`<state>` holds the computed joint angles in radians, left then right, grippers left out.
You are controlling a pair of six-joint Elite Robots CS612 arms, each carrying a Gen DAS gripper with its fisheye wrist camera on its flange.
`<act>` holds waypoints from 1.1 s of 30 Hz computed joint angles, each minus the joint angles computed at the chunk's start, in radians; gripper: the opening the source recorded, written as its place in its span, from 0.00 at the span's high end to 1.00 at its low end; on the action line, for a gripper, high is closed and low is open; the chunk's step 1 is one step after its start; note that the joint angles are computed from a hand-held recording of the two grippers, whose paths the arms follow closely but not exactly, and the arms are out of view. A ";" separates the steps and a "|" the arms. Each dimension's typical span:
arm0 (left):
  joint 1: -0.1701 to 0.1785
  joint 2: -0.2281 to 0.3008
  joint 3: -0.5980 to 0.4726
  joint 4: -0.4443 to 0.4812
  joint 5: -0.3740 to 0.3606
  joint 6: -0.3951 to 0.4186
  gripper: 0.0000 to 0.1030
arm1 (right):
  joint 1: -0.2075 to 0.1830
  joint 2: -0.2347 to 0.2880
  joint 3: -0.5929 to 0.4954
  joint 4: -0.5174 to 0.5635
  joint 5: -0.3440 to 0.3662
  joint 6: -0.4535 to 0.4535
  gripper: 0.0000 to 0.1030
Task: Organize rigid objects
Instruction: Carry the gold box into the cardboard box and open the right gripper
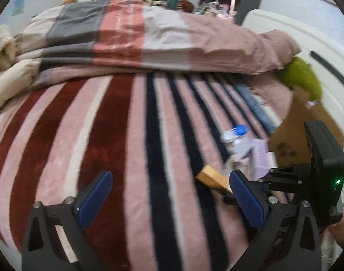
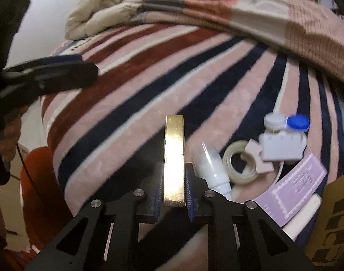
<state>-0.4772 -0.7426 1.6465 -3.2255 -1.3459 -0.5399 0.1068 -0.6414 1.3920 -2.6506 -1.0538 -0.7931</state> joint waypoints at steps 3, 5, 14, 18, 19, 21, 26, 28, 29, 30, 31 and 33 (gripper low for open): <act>0.009 -0.002 -0.031 -0.040 -0.098 0.052 0.03 | -0.017 -0.035 0.022 -0.005 0.087 -0.006 0.87; 0.015 0.001 -0.063 -0.060 -0.183 0.089 0.09 | -0.030 -0.064 0.047 -0.042 0.146 -0.003 0.87; 0.007 0.059 -0.285 0.035 -0.452 0.188 0.64 | -0.102 -0.131 0.092 -0.259 0.217 0.125 0.87; -0.019 0.109 -0.420 0.174 -0.488 0.239 0.67 | -0.140 -0.125 0.065 -0.255 0.180 0.200 0.87; -0.024 0.130 -0.470 0.230 -0.505 0.250 0.67 | -0.147 -0.125 0.063 -0.250 0.169 0.209 0.87; -0.032 0.164 -0.545 0.320 -0.531 0.263 0.67 | -0.166 -0.121 0.043 -0.205 0.134 0.233 0.87; -0.049 0.247 -0.724 0.552 -0.554 0.282 0.67 | -0.186 -0.094 -0.045 -0.022 0.037 0.248 0.87; -0.058 0.270 -0.778 0.636 -0.533 0.300 0.67 | -0.183 -0.080 -0.083 0.046 -0.025 0.240 0.87; -0.063 0.275 -0.794 0.671 -0.511 0.311 0.67 | -0.184 -0.077 -0.093 0.070 -0.049 0.231 0.87; -0.067 0.283 -0.812 0.700 -0.486 0.319 0.64 | -0.182 -0.071 -0.106 0.095 -0.073 0.228 0.87; -0.073 0.284 -0.823 0.732 -0.450 0.327 0.61 | -0.180 -0.068 -0.112 0.111 -0.096 0.228 0.87; -0.077 0.280 -0.818 0.738 -0.419 0.331 0.39 | -0.178 -0.068 -0.112 0.116 -0.139 0.227 0.82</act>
